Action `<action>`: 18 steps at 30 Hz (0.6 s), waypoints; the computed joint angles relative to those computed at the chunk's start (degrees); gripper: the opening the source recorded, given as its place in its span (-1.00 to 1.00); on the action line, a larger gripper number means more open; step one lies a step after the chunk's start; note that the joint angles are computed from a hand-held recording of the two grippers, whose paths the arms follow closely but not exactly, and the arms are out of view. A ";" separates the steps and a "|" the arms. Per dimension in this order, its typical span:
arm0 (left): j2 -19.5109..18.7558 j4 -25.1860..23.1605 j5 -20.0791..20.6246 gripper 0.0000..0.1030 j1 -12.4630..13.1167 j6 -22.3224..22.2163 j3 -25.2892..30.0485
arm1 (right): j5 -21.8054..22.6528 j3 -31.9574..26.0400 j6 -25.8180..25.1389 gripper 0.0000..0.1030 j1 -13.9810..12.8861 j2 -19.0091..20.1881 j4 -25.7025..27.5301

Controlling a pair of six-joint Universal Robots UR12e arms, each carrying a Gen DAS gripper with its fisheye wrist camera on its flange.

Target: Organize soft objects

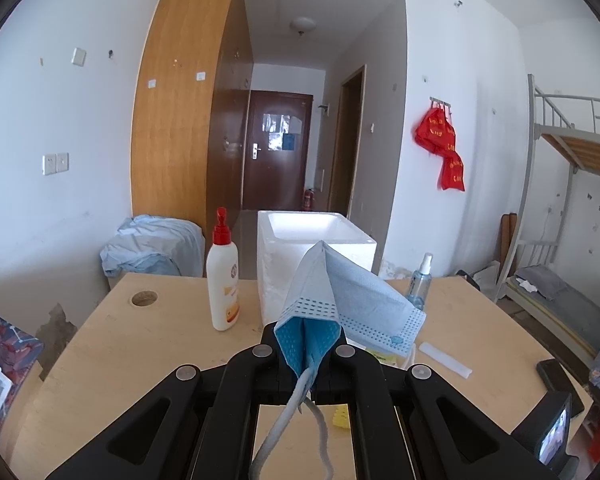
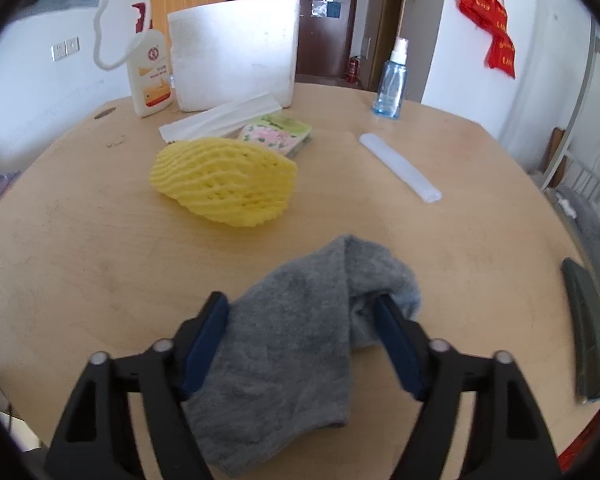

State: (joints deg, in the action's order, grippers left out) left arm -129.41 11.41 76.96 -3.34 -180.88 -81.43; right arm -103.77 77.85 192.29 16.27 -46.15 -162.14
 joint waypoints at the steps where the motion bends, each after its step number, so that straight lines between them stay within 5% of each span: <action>1: -0.03 0.02 -0.01 -0.94 0.03 0.01 0.02 | 0.08 0.22 0.25 0.27 -0.01 -0.09 -0.30; 4: 0.14 -0.40 -0.38 -0.94 0.19 -0.53 -0.13 | 0.55 0.46 -0.77 -0.07 0.12 -0.29 -0.52; 6: 0.32 0.12 -0.83 -0.94 0.41 -0.97 -0.59 | 0.82 0.51 -1.03 -0.59 0.18 -0.38 -0.51; 12: 1.26 1.53 -0.93 -0.94 0.68 -1.67 -2.43 | 4.51 2.70 1.29 -0.71 -0.51 -1.35 -4.55; 18: 2.59 3.44 -0.88 -0.94 0.82 -2.19 -4.34 | 3.27 5.08 2.10 -0.71 -0.28 -2.99 -10.58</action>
